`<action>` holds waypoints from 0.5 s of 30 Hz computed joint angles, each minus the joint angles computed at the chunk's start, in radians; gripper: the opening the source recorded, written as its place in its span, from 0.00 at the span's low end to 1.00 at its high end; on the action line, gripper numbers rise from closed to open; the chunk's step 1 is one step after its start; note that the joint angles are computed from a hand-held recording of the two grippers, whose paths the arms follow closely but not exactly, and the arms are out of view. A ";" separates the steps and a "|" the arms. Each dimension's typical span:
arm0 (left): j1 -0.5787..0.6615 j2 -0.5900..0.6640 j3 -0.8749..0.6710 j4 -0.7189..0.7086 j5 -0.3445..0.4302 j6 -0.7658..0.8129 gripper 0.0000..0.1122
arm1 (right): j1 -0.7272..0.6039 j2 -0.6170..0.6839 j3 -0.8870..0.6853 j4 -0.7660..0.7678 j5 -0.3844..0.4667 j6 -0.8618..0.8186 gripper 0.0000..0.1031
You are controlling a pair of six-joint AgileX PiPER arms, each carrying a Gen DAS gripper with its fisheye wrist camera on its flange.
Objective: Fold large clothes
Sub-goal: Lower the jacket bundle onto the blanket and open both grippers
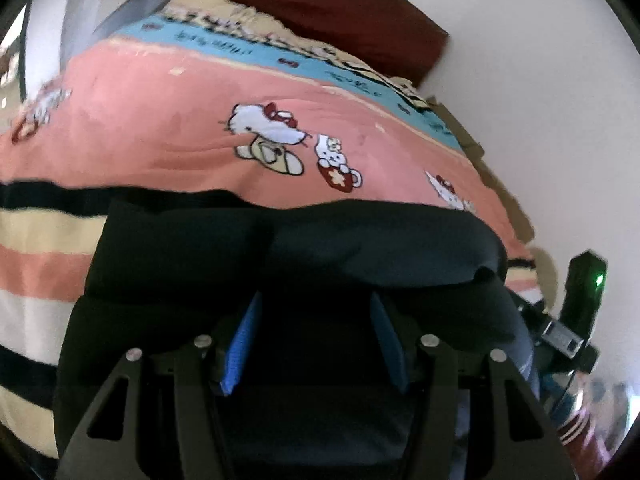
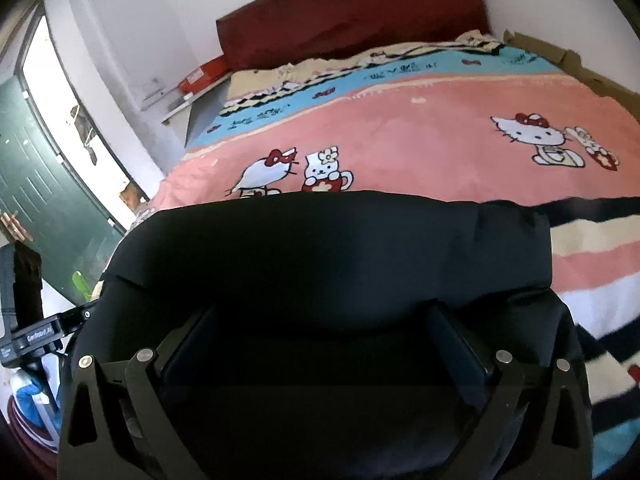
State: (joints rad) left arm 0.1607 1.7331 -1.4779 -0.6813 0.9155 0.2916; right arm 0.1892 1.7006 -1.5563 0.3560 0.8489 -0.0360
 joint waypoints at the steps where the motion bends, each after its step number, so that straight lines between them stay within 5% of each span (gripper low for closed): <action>1: 0.024 0.002 0.009 -0.031 0.011 0.018 0.48 | -0.006 0.016 -0.020 0.012 0.013 -0.010 0.97; 8: 0.190 -0.076 0.134 0.012 0.038 -0.019 0.48 | -0.158 -0.086 0.172 0.262 -0.007 -0.175 0.97; 15: 0.456 -0.307 0.367 0.032 0.110 0.031 0.48 | -0.286 -0.290 0.350 0.096 0.090 -0.134 0.98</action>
